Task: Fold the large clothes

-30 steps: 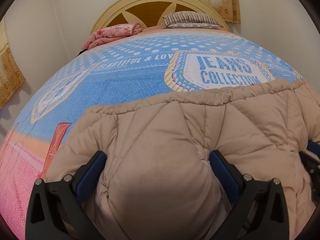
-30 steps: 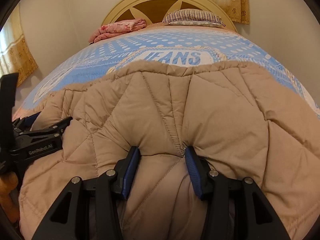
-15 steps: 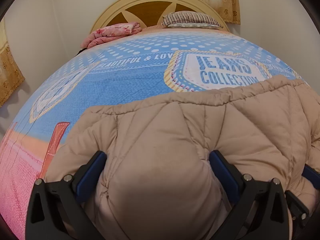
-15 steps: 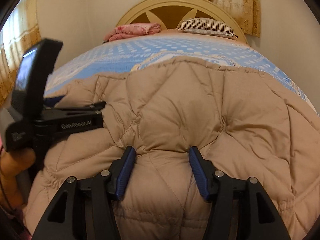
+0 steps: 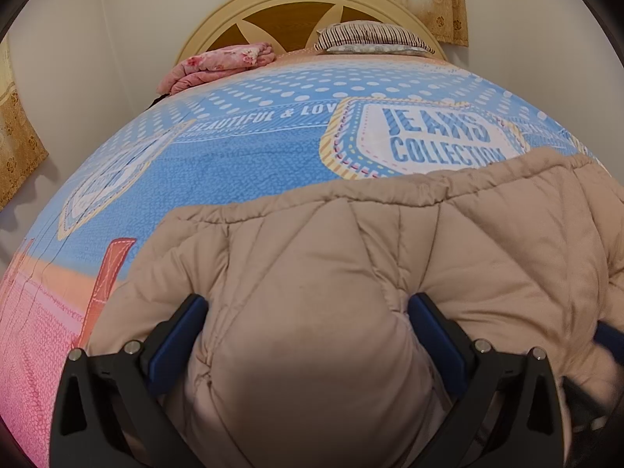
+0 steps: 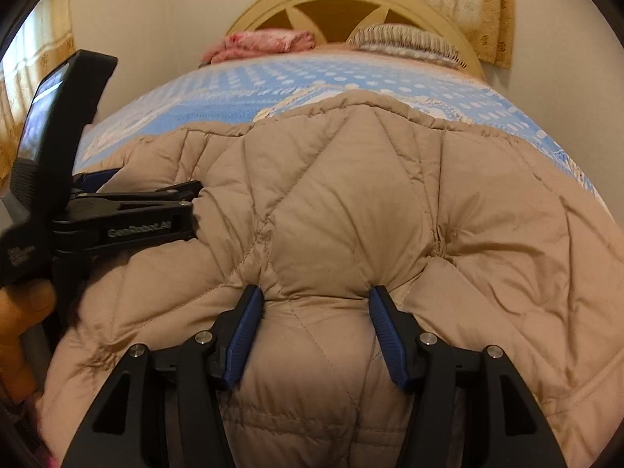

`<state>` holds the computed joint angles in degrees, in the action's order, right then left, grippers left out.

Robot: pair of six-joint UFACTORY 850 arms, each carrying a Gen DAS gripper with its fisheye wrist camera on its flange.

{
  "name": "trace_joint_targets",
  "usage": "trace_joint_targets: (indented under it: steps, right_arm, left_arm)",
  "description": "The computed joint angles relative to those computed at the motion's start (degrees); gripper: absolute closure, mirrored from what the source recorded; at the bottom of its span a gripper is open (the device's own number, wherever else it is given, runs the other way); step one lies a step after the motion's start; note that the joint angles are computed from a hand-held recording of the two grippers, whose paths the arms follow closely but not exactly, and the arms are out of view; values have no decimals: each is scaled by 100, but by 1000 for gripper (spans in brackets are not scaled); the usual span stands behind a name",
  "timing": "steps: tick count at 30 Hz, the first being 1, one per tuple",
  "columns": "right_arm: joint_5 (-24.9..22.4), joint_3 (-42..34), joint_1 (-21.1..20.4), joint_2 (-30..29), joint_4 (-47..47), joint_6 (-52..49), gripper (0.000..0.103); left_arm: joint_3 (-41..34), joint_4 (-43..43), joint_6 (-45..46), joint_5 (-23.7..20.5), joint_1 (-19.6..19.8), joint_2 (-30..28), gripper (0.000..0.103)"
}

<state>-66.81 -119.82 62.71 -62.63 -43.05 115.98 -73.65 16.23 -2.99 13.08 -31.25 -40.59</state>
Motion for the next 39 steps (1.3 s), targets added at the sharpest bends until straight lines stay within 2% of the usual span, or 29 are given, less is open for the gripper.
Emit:
trace_joint_targets:
  steps: [3,4,7,9,11,13,15,17,19,20,24,27,29,31,34,39]
  right_arm:
    - [-828,-244,25,29,-304,89,45]
    - [-904,-200,-22,86,-354,144,45]
    - [-903,-191,-255,65,-259,25,45]
    - [-559,-155,-428,-22,20,-122,45]
    - [-423,-189,-522,-159,277,-286,43]
    - [-474,-244,-534,-232,235,-376,43]
    - [-347,-131,-537,-173,237,-390,42]
    - [-140,135,-500,8,192,-289,42]
    - [-342,162,-322,129,83,-171,42]
    - [-514,-94,-235,22,-22,-237,42]
    - [-1155,-976,327,-392,-219,-486,39]
    - [-1552,-1745,519,-936,-42,-796,39]
    - [-1238,-1467,501,-897,91,-537,39]
    - [-892,-1049,455,-728,114,-359,37]
    - [-773,-977,377,-683,254,-473,36]
    - [-841,-952,391,-711,132,-423,36]
  left_arm:
    - [-2,143,-158,4,2,-5,0]
    - [-6,237,-254,3,8,-8,0]
    - [-7,293,-313,4,13,-7,0]
    - [-10,304,-332,-1,14,-7,0]
    - [-16,540,-607,6,35,-4,0]
    - [-28,927,-1031,-47,68,15,0]
    - [99,1713,-1817,-72,154,165,0]
    - [515,2737,-2863,143,363,558,0]
    - [1072,3295,-3344,465,632,1057,0]
    - [1494,3347,-3288,751,835,1408,0]
    - [2787,3247,-2691,1422,1597,2364,0]
    - [3212,3335,-2687,1498,1945,2526,0]
    - [3416,3297,-2740,1493,2101,2514,0]
    - [3390,3919,-3649,1565,2249,2316,0]
    - [3425,4393,-4468,1656,2283,2168,1]
    - [3429,4600,-4964,2311,2251,2180,3]
